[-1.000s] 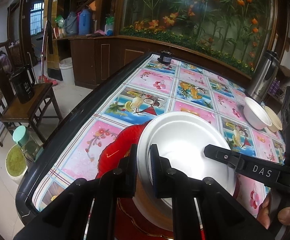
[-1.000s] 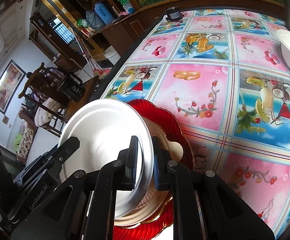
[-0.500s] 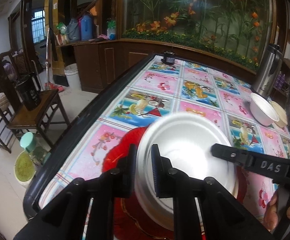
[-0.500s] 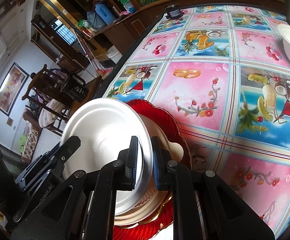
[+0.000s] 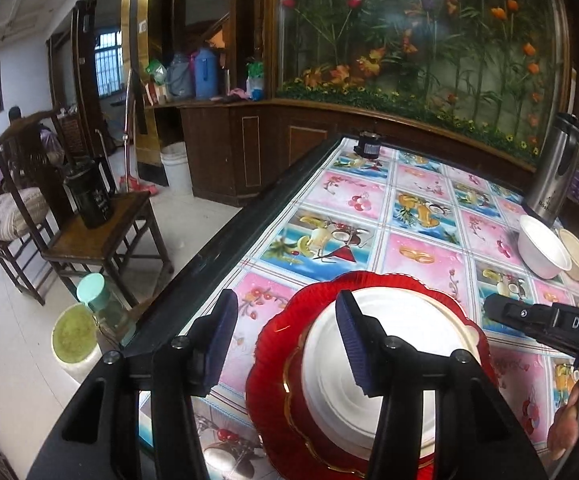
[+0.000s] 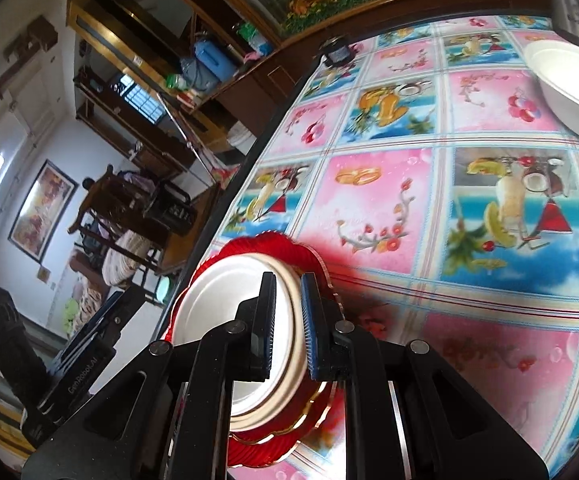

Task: Organize plates and bowls
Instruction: 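Open both grippers and move them toward the white bowl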

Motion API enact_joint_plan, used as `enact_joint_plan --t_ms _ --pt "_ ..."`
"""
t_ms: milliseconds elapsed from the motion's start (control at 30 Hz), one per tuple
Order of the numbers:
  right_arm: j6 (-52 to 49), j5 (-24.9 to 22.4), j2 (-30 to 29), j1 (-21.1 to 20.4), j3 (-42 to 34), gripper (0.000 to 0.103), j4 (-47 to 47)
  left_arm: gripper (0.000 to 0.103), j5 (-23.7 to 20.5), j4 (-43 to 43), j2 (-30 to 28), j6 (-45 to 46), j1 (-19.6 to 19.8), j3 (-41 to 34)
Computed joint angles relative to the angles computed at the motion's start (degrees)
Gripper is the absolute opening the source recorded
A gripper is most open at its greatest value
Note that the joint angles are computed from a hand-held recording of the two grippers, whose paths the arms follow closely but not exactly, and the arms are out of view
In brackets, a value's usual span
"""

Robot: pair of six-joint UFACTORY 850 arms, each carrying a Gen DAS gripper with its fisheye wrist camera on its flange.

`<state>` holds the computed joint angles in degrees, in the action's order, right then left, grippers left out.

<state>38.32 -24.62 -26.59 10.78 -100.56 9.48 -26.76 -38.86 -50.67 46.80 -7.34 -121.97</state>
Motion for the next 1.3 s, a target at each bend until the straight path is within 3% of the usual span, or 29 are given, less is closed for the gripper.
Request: enact_joint_plan --t_ms 467,933,1300 --pt "1.6 5.2 7.2 -2.6 9.4 0.013 0.3 0.058 7.3 -16.4 8.9 22.7 -3.4 12.7" --pt "-3.7 10.5 15.3 -7.6 20.4 0.013 8.3 0.058 8.8 -15.2 11.1 24.5 -8.5 15.6" --pt "1.5 12.7 22.3 -11.5 27.8 0.013 4.0 0.058 7.3 -14.3 11.3 25.6 -12.6 15.7"
